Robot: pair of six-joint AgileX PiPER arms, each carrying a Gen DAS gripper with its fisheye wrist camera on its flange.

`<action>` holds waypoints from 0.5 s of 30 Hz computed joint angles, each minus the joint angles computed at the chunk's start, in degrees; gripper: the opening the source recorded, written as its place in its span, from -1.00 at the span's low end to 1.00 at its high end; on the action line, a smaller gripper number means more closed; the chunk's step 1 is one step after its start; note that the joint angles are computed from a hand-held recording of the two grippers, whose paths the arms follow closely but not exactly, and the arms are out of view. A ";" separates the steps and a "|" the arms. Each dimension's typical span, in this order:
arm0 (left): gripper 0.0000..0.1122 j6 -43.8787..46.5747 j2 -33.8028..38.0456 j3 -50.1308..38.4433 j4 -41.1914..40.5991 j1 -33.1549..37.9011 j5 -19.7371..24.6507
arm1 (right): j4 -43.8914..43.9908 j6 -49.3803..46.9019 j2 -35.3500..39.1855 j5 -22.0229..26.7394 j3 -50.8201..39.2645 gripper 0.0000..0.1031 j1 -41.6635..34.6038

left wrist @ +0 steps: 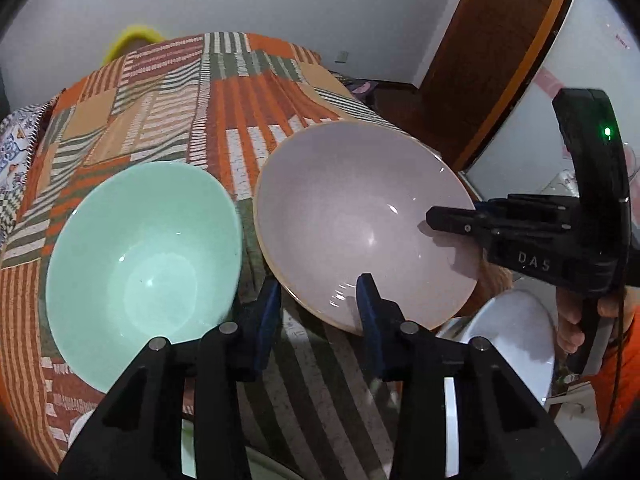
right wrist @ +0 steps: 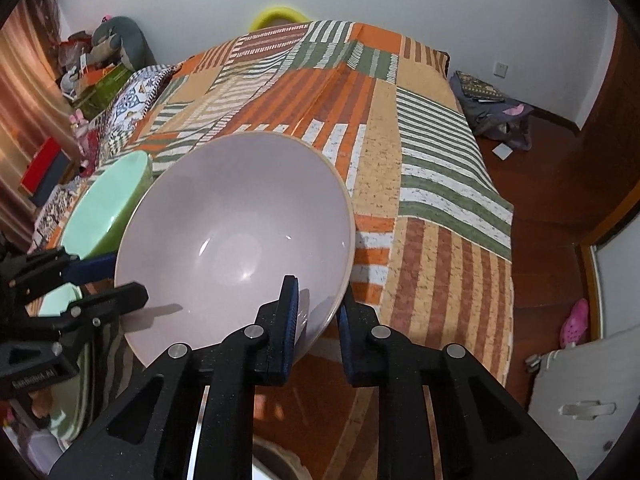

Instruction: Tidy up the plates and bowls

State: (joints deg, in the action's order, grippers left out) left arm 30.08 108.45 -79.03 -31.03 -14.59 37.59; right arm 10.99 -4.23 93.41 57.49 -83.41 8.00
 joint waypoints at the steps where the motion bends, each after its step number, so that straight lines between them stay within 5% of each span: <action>1: -0.31 0.39 0.05 -0.21 -0.15 -0.14 0.30 | 0.15 0.22 -0.34 0.34 0.16 -0.67 -0.34; 15: -0.32 -1.30 2.47 -3.39 -0.70 -0.70 1.36 | 5.60 -1.92 -0.31 0.02 1.34 -0.60 -4.03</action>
State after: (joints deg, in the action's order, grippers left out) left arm 28.78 110.92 -82.42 -31.73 -15.29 38.95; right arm 16.60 -6.15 93.10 57.51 -82.07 3.97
